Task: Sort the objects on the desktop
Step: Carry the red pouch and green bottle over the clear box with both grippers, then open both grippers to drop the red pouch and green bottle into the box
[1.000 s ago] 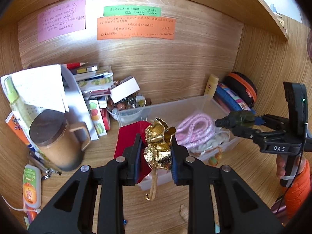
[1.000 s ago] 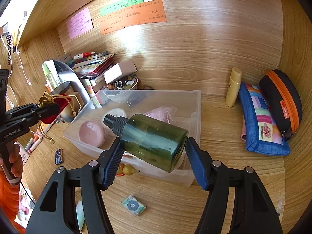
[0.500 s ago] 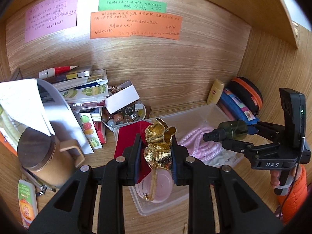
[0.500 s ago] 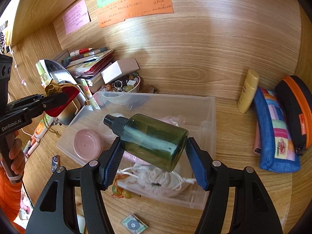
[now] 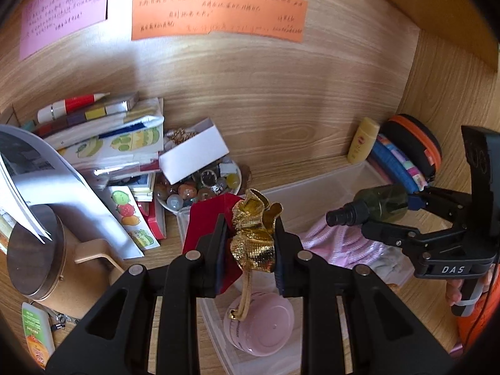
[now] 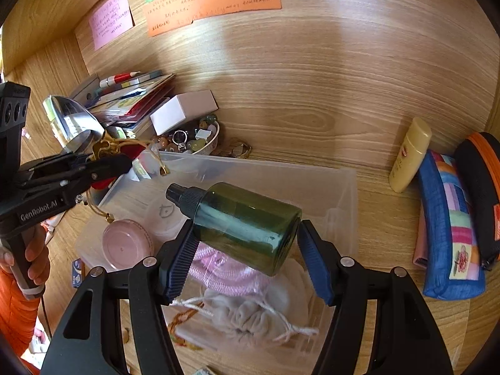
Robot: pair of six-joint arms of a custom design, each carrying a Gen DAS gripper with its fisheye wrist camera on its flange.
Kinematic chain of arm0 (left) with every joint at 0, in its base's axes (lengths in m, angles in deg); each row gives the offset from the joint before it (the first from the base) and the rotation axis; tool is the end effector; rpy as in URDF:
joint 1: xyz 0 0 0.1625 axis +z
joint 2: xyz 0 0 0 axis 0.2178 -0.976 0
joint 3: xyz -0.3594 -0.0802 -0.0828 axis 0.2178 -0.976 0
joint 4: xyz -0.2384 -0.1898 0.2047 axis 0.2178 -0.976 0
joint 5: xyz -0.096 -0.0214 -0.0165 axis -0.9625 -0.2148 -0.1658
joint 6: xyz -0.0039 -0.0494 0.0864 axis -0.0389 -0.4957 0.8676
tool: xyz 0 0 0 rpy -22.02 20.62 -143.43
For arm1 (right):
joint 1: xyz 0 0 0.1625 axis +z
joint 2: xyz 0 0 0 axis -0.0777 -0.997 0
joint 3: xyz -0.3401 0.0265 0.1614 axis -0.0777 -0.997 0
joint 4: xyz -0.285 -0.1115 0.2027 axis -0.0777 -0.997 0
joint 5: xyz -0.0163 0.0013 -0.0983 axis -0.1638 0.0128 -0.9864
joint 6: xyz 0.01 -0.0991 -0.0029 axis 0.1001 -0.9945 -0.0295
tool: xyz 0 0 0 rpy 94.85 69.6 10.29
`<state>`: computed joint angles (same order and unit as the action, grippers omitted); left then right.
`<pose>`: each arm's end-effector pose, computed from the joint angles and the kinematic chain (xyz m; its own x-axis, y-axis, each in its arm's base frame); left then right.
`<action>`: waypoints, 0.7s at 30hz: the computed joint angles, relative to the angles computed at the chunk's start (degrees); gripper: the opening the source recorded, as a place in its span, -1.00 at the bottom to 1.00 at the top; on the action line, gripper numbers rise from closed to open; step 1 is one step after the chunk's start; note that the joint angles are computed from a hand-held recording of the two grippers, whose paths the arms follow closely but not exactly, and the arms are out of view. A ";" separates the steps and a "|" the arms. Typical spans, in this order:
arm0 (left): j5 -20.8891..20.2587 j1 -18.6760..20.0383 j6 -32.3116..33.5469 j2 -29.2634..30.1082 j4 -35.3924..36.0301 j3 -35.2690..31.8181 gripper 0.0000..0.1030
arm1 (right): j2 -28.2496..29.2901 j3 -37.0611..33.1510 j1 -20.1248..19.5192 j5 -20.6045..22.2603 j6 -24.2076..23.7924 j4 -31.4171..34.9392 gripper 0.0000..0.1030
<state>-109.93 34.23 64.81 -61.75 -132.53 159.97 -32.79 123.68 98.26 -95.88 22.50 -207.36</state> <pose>-0.2189 -0.5247 0.1215 -0.7304 0.3129 -0.6072 0.6270 0.6596 -0.4144 0.1407 -0.5264 0.1853 -0.7320 -0.4171 0.5386 -0.6371 0.6992 -0.3244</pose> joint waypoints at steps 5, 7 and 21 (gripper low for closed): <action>1.02 0.62 -0.19 0.83 -0.80 -0.16 -0.53 | 2.25 -2.07 0.59 -0.87 -0.28 0.89 0.19; 1.04 0.86 -0.31 1.11 -0.26 -0.44 -0.52 | 3.01 -2.51 0.73 -1.17 -0.30 1.00 0.20; 2.90 0.58 -1.16 2.73 2.86 -1.69 -0.51 | 5.62 -4.49 1.24 -3.81 -0.60 0.98 0.22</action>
